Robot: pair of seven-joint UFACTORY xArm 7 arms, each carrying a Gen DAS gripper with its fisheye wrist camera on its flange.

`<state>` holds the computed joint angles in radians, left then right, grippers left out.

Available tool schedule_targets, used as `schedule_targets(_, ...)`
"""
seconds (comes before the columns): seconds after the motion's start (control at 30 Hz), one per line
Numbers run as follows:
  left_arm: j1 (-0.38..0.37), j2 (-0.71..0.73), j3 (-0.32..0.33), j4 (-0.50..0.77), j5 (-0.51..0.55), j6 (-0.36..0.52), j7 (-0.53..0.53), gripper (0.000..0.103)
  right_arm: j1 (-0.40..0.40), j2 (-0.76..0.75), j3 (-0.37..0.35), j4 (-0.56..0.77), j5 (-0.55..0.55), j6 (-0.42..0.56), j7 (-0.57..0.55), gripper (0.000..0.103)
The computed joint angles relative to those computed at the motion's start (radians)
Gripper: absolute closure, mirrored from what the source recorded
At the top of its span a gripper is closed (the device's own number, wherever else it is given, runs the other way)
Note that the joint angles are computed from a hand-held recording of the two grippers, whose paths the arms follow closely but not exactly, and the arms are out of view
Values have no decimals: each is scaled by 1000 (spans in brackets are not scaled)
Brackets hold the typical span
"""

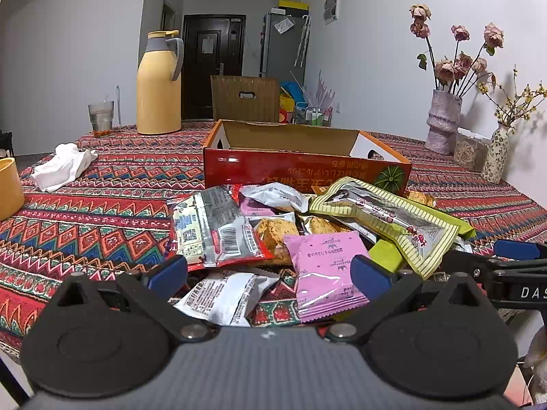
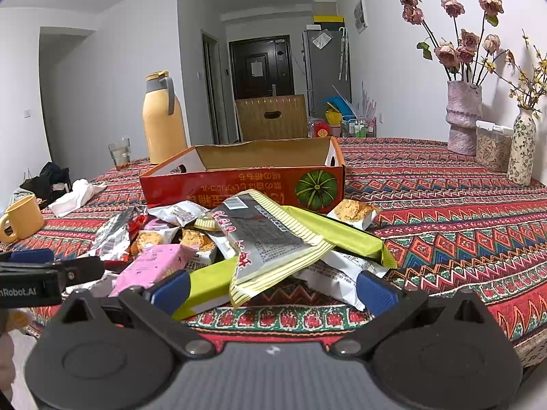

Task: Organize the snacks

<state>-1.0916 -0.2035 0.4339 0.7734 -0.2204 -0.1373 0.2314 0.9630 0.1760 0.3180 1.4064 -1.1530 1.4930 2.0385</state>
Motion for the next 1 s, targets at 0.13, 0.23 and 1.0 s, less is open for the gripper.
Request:
schedule_targets(0.13, 1, 0, -1, -6, 3, -4, -3, 0, -1, -2, 0, -7, 1, -4, 7, 0)
schedule_targets(0.23, 10, 3, -12, -5, 13, 0, -13, 0, -2, -5, 2, -14, 1, -6, 12, 0)
schedule_targets(1.0, 142, 194, -182, 288, -136, 329, 21, 8, -95, -120, 40, -193, 35, -112, 130, 0)
